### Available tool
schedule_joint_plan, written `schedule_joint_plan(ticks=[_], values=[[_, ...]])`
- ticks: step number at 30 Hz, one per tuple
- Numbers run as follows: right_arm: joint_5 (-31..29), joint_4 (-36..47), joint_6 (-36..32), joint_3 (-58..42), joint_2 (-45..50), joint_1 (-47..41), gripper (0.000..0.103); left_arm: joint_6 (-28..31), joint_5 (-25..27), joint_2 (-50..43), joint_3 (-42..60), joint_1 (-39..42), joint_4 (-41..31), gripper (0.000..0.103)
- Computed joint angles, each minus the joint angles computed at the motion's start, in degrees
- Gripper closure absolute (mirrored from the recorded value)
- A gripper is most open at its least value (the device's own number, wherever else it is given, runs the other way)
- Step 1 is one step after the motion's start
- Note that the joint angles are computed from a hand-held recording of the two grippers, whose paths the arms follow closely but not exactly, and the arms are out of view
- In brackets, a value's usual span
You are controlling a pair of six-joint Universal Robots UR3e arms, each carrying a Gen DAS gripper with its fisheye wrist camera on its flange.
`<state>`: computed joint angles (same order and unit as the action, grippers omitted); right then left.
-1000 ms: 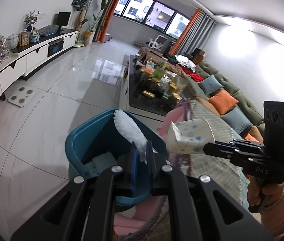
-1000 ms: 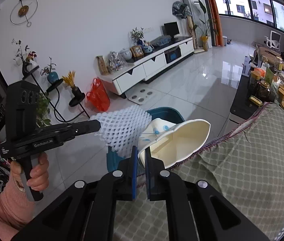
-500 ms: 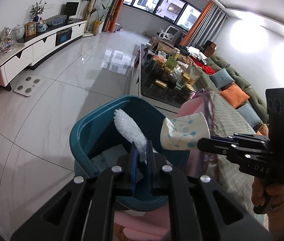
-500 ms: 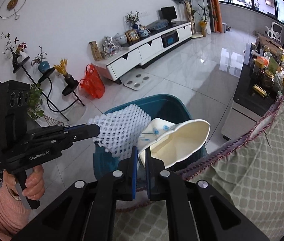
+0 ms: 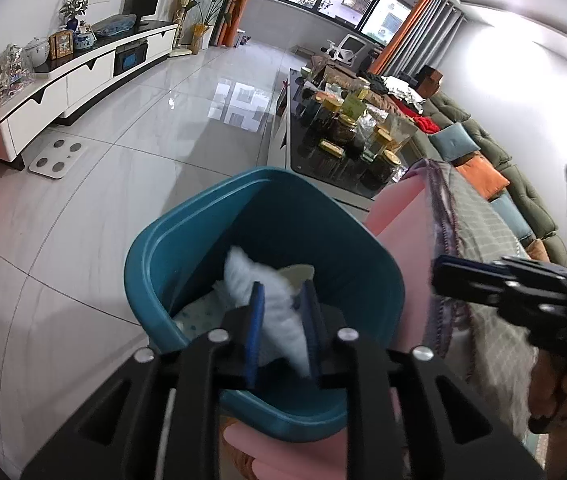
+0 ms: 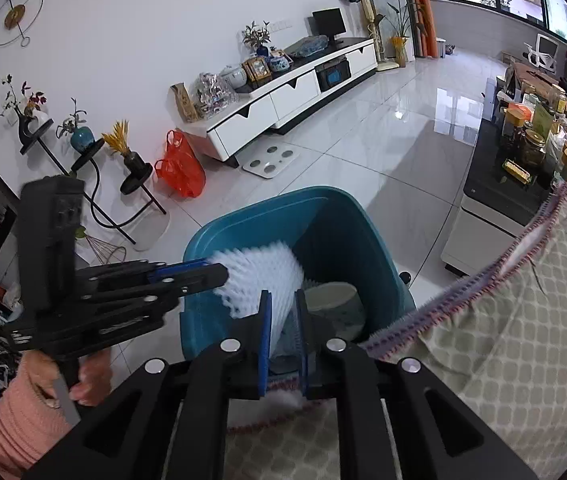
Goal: Collect trash
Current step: 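Open both grippers to drop the cup and film into the teal bin, then move both grippers back over the table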
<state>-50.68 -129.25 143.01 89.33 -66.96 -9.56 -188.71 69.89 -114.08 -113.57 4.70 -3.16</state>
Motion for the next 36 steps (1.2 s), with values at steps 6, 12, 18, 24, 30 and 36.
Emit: schedule_joint_plan(ticks=[6,12,18,24,30,36], values=[[3.6,1.8,-3.3,5.6,-6.2,-4.1,0.082,-0.5,1.1,0.3,-1.4,-0.2,1.4,0.066],[8.0,6.5,-9.8,13.3,-15.5,-10.3,0.076,-0.3,0.2,6.3,-6.3,-0.6,4.8,0.057],[12.7,16.1,-19.6,21.7,-27.5,-21.0,0.069,0.4,-1.3,13.7,-9.8,-4.9,8.3,0.048],[15.5,36.1,-35.8,26.1,-41.1,-38.0,0.055,-1.0,-0.4,12.3,-4.4,-15.9,9.5,0.037],[13.3,59.6,-54.3,24.5,-48.0,-59.1,0.051,-1.8,-1.1,0.1,10.7,-29.7,5.7,0.037],[9.7,67.7,-63.6,22.6,-48.4,-76.0,0.051,-0.3,-3.3,-12.6,30.1,-40.3,-4.4,0.037]])
